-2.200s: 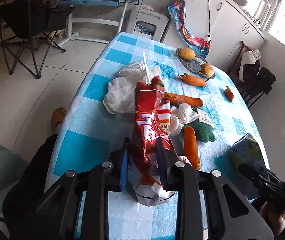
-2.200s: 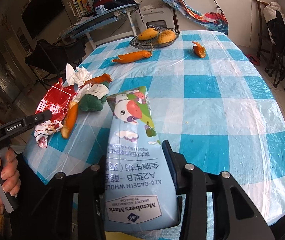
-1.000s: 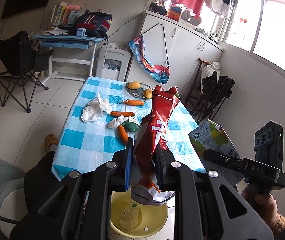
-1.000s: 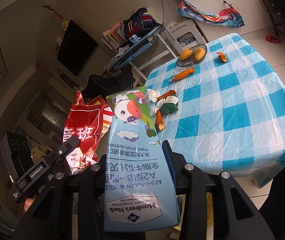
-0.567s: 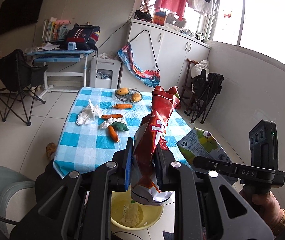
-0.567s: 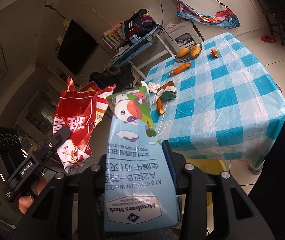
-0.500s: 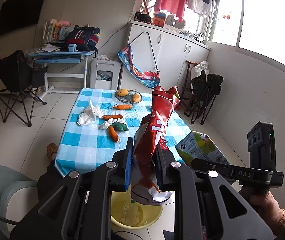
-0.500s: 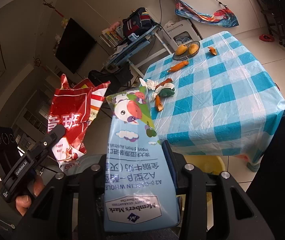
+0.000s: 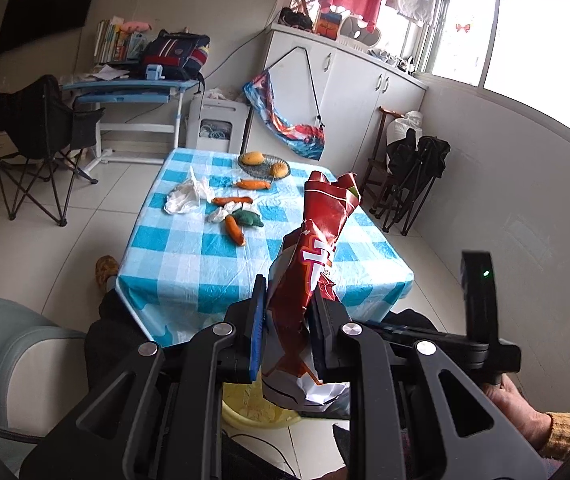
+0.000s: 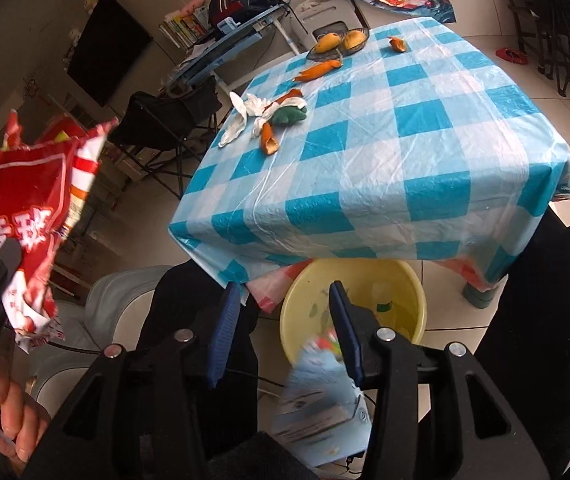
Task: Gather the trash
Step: 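Carry the bag and carton over the basin and open both grippers, then move both open grippers back toward the remaining tissue and carrots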
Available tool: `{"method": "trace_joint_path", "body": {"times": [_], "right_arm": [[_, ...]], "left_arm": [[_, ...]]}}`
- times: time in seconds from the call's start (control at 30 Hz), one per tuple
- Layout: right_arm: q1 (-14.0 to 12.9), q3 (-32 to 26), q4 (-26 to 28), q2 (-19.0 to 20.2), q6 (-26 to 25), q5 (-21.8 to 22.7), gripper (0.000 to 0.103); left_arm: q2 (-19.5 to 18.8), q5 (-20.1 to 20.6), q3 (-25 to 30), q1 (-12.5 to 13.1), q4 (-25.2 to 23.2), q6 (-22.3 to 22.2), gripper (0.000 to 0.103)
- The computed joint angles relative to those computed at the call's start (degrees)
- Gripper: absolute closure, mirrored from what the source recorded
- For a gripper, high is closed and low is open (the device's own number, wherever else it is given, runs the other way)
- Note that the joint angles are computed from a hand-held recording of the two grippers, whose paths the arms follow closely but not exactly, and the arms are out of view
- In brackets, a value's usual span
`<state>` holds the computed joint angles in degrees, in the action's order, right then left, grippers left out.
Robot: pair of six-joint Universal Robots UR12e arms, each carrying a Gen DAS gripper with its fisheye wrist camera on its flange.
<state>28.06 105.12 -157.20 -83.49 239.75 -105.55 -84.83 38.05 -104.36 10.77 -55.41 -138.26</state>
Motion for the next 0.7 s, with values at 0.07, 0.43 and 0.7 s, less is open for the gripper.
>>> {"method": "trace_joint_path", "body": {"times": [0.07, 0.43, 0.7], "right_arm": [[0.3, 0.1, -0.2, -0.4, 1.0, -1.8, 0.054], [4.1, -3.4, 2.3, 0.4, -3.7, -13.7, 0.047], [6.4, -6.5, 0.8, 2.6, -12.9, -21.3, 0.037]], "left_arm": [[-0.8, 2.2, 0.3, -1.1, -2.0, 1.0, 0.085], [-3.3, 12.7, 1.7, -4.9, -8.2, 4.8, 0.069], [-2.9, 6.6, 2.3, -2.7, -6.0, 0.5, 0.054]]}}
